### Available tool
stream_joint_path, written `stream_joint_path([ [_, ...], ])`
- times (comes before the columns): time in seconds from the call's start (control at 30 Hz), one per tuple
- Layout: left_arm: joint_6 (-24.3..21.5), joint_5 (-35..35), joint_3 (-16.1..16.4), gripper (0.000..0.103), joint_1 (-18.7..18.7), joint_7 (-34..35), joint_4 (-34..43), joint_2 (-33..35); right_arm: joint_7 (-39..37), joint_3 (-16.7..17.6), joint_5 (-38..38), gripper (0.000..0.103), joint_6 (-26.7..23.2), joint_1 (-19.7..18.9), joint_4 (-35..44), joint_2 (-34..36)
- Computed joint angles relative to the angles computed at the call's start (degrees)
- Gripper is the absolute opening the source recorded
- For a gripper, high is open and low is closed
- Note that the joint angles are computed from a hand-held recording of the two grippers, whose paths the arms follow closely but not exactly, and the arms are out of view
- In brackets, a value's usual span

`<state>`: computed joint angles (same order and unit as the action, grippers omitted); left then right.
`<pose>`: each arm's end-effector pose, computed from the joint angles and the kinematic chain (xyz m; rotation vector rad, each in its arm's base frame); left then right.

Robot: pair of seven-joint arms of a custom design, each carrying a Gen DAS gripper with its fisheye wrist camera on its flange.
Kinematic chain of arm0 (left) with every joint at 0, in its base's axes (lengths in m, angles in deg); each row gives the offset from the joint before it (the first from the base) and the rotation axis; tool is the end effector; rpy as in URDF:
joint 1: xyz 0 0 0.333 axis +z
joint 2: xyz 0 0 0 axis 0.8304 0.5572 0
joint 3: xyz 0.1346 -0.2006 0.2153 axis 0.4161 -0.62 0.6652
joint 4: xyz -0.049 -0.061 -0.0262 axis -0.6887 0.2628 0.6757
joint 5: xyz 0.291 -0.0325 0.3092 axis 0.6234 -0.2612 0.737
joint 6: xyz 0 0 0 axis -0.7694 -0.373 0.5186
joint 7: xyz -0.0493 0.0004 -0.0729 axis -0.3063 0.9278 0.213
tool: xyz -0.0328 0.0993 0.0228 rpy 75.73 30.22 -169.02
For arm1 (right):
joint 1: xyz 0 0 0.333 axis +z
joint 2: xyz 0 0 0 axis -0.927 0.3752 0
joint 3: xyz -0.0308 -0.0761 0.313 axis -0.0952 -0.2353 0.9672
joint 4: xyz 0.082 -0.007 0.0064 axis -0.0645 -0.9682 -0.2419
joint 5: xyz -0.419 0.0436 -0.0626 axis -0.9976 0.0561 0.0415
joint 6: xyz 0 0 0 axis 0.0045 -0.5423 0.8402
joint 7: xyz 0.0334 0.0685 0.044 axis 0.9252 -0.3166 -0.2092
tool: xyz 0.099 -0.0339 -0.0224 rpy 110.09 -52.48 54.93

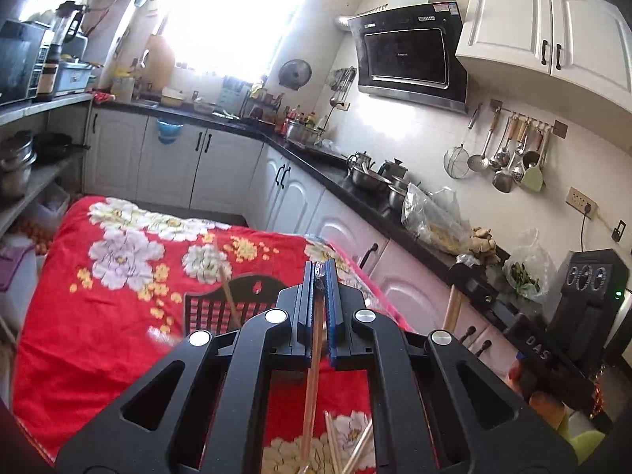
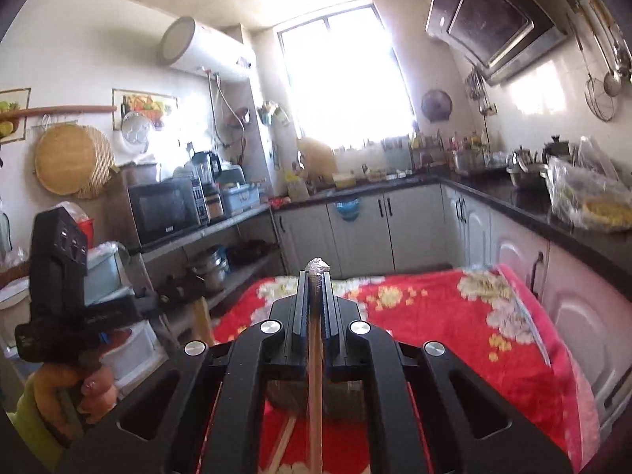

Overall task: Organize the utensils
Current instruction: 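Lift the left tool's chopstick above the caddy while the right tool carries its own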

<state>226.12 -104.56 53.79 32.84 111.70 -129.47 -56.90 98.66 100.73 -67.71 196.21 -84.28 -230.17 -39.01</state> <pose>0.5003 -0.3218 0.6939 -1.0668 2.2281 -1.7992 0.3453 0.1463 0.6779 -1.1156 1.4492 -1.0044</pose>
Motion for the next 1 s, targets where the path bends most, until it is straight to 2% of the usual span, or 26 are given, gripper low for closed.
stream_joint_path([
  [0.13, 1.0, 2.8, -1.0, 0.002, 0.2, -1.8, 3.8, 3.0, -0.4, 0.9, 0.1, 0.006, 4.1, -2.7, 2.0, 2.1],
  [0.43, 4.1, 8.5, -4.1, 0.002, 1.6, -5.0, 11.1, 8.5, -3.6, 3.8, 2.5, 0.006, 8.1, -9.1, 7.4, 6.9],
  [0.63, 8.4, 12.8, -6.3, 0.002, 2.6, -7.6, 15.3, 12.2, -5.4, 8.6, 4.7, 0.006, 10.3, -16.0, 10.3, 7.9],
  [0.83, 13.9, 16.8, -8.7, 0.002, 4.0, -10.3, 17.1, 15.3, -7.2, 12.1, 7.1, 0.006, 12.3, -20.5, 13.1, 10.8],
  [1.0, 14.7, 17.3, -10.9, 0.002, 6.0, -11.6, 18.1, 17.4, -8.2, 15.6, 9.2, 0.006, 12.8, -24.6, 14.5, 12.0],
])
